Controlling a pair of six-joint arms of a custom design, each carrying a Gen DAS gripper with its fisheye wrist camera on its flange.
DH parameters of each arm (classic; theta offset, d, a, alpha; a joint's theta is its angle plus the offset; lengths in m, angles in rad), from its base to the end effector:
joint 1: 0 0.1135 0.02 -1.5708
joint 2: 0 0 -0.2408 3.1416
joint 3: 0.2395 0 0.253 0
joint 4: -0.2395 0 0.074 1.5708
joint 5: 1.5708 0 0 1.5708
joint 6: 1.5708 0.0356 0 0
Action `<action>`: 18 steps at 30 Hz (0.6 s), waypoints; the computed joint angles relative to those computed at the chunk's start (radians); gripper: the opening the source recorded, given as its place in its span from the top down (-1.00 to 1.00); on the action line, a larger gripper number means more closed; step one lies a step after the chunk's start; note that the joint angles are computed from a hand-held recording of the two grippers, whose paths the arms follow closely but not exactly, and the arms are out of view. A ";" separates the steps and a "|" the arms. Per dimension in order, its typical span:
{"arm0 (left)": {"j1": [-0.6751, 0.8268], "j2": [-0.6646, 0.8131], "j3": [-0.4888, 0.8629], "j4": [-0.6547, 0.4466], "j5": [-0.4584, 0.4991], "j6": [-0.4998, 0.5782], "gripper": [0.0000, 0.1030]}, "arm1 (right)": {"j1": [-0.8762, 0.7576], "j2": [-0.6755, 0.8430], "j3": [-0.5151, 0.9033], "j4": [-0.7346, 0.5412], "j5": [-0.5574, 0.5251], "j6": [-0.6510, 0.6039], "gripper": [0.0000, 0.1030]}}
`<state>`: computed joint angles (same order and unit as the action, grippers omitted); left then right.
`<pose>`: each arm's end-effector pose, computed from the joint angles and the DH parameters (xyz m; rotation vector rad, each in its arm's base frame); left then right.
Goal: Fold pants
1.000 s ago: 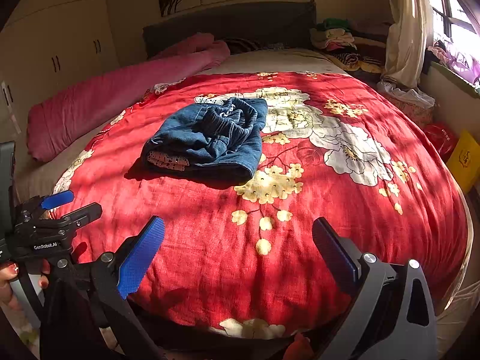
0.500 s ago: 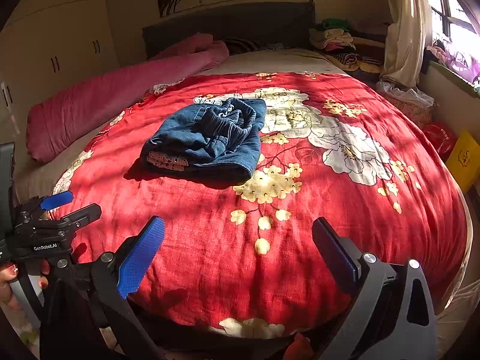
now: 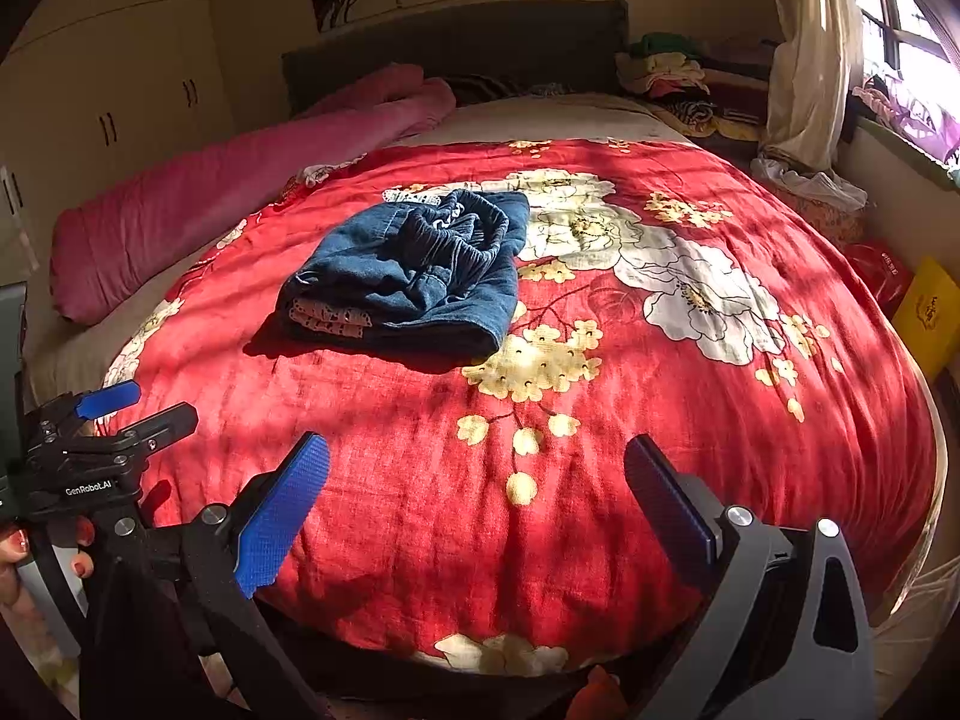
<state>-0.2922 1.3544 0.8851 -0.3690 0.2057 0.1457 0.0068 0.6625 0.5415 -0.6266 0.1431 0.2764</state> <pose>0.2732 -0.0898 0.2101 0.6160 2.3295 -0.3154 0.1615 -0.0040 0.2173 0.3817 2.2773 -0.0216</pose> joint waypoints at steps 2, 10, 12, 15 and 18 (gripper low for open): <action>-0.006 -0.002 -0.002 0.001 -0.008 -0.001 -0.81 | -0.001 0.004 -0.001 0.004 -0.001 0.001 -0.91; -0.011 -0.004 -0.008 0.010 -0.012 0.020 -0.81 | -0.049 0.012 -0.010 0.011 -0.022 -0.013 -0.91; -0.014 0.010 0.004 0.004 -0.022 0.024 -0.81 | -0.088 0.020 -0.012 0.018 -0.041 -0.024 -0.91; 0.008 0.039 0.026 0.008 0.009 0.031 -0.81 | -0.191 0.041 -0.010 0.031 -0.093 -0.067 -0.91; 0.075 0.079 0.089 -0.007 0.118 0.063 -0.81 | -0.354 0.094 0.018 0.051 -0.172 -0.138 -0.91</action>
